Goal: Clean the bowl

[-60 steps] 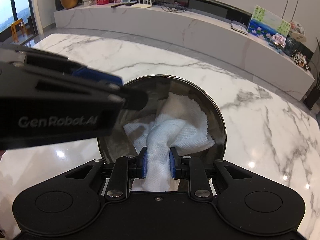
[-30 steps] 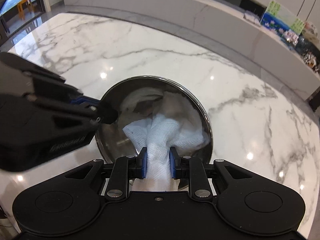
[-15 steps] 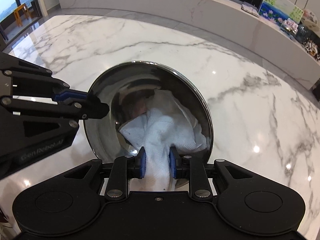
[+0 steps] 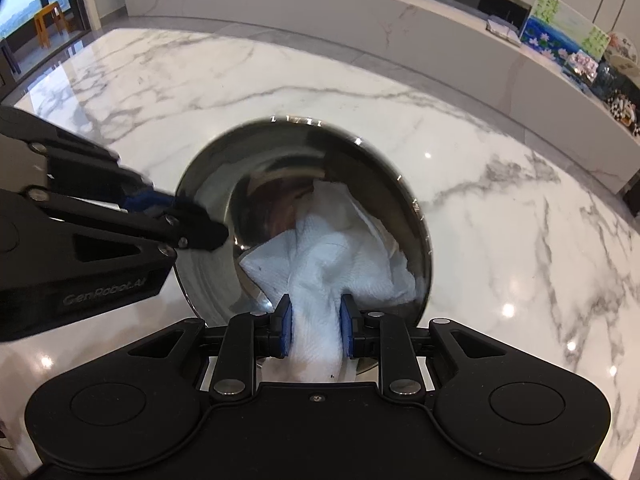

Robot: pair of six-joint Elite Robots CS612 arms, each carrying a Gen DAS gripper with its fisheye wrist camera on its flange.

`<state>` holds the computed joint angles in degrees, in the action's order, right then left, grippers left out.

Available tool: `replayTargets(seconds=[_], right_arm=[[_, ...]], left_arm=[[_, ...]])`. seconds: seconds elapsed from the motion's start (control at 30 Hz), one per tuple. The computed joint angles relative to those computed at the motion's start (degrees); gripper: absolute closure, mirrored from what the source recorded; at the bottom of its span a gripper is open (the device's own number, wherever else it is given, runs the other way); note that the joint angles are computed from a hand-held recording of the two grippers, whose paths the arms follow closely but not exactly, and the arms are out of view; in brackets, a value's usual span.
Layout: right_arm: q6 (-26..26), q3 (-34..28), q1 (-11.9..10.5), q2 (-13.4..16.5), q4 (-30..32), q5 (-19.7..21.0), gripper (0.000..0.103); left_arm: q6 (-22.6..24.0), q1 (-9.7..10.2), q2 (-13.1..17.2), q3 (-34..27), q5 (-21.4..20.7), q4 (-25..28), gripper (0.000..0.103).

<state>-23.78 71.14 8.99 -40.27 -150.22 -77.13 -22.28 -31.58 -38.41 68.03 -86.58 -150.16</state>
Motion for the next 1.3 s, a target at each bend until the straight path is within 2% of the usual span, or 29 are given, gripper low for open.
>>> replayTargets(seconds=[0.13, 0.3, 0.5, 0.6, 0.67, 0.73, 0.8, 1.0, 1.07, 1.1, 1.13, 1.2, 1.3], right_arm=[[0.64, 0.63, -0.65, -0.44, -2.26, 3.64, 0.083], [0.36, -0.61, -0.40, 0.33, -0.82, 3.64, 0.083], [0.87, -1.77, -0.12, 1.09, 0.55, 3.64, 0.083], [0.88, -1.92, -0.06, 1.24, 0.77, 3.27, 0.083], [0.71, -1.97, 0.02, 1.31, 1.02, 2.74, 0.083], [0.64, -1.96, 0.05, 1.34, 1.18, 2.35, 0.083], [0.67, -1.91, 0.03, 1.33, 1.21, 2.28, 0.083], [0.74, -1.88, 0.02, 1.31, 1.51, 2.09, 0.083], [0.81, -1.84, 0.02, 1.29, 1.60, 2.10, 0.082], [0.86, -1.81, 0.01, 1.26, 1.62, 2.09, 0.083], [0.89, -1.77, 0.03, 1.24, 1.61, 2.02, 0.083], [0.88, -1.76, -0.01, 1.19, 1.67, 2.14, 0.083], [0.87, -1.67, -0.10, 1.09, 1.74, 2.49, 0.083]], left_arm=[[-1.95, 0.74, 0.04, -0.68, -3.54, 2.57, 0.093], [-0.15, 1.09, -0.12, -1.01, -6.62, 5.13, 0.090], [-1.13, 1.65, -0.13, -0.58, -9.10, 4.39, 0.089], [-1.36, 1.41, -0.46, 0.43, -7.04, 1.72, 0.089], [0.02, 1.01, -0.76, 1.00, -4.85, 0.11, 0.084], [2.01, 0.48, -1.03, 1.58, -1.96, -1.64, 0.074], [2.76, 0.16, -1.12, 2.05, -0.12, -3.61, 0.071], [7.40, -0.89, -1.10, 4.63, 4.15, -17.88, 0.059], [8.60, -1.22, -0.90, 4.78, 5.46, -20.05, 0.059], [9.02, -1.36, -0.75, 4.66, 6.00, -20.42, 0.063], [9.39, -1.49, -0.58, 4.49, 6.51, -20.62, 0.076], [9.14, -1.37, -0.41, 4.04, 5.63, -19.69, 0.086], [7.79, -1.21, -0.38, 3.64, 5.24, -18.17, 0.087]])
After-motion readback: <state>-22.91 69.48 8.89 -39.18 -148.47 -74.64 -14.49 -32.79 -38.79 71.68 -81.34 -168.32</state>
